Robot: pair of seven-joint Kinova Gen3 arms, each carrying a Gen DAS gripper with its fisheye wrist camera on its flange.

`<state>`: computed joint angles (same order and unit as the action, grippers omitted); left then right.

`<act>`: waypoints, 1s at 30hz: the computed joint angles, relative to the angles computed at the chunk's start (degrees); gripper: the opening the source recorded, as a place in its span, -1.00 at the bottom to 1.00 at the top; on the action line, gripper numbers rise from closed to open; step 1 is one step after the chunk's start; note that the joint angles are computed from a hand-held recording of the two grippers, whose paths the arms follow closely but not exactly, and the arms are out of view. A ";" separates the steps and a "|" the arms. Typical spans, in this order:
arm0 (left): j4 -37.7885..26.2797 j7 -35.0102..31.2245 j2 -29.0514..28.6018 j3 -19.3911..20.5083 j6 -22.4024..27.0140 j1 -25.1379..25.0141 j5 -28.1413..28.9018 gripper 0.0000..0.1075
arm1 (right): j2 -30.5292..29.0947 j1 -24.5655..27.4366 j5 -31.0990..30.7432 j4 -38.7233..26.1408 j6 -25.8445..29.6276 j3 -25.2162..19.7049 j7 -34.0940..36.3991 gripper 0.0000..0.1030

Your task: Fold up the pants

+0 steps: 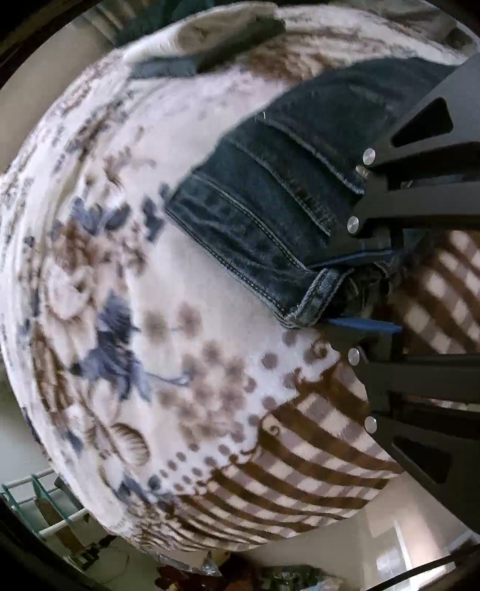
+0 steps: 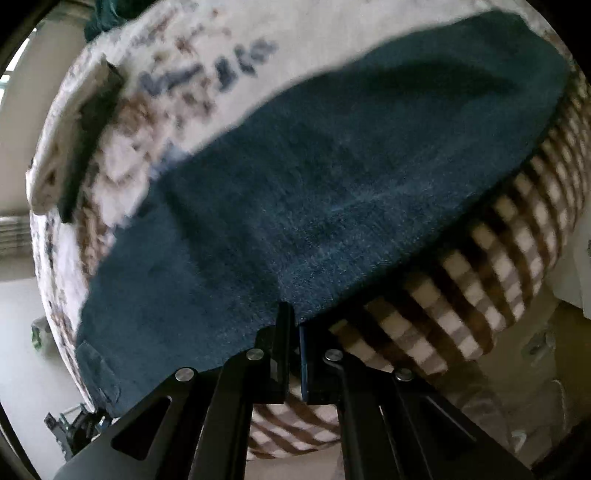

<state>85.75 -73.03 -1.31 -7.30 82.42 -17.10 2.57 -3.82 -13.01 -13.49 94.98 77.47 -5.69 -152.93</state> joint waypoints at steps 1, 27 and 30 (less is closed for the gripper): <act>0.19 0.28 0.54 0.24 -0.26 0.16 -0.62 -0.53 | 0.24 0.54 -1.46 1.29 -1.05 0.30 1.14 -0.87; -29.09 22.01 20.77 18.40 17.32 51.03 -18.55 0.78 | -8.77 32.69 7.47 -3.40 7.38 29.14 35.18 0.10; -37.05 22.79 26.77 22.68 20.32 54.22 -24.05 0.78 | -3.49 31.93 5.18 -6.67 7.05 37.10 42.17 0.10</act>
<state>48.70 -50.24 25.46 15.38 102.74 37.12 -21.48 -7.31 18.92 -8.31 88.31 84.52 31.41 -110.75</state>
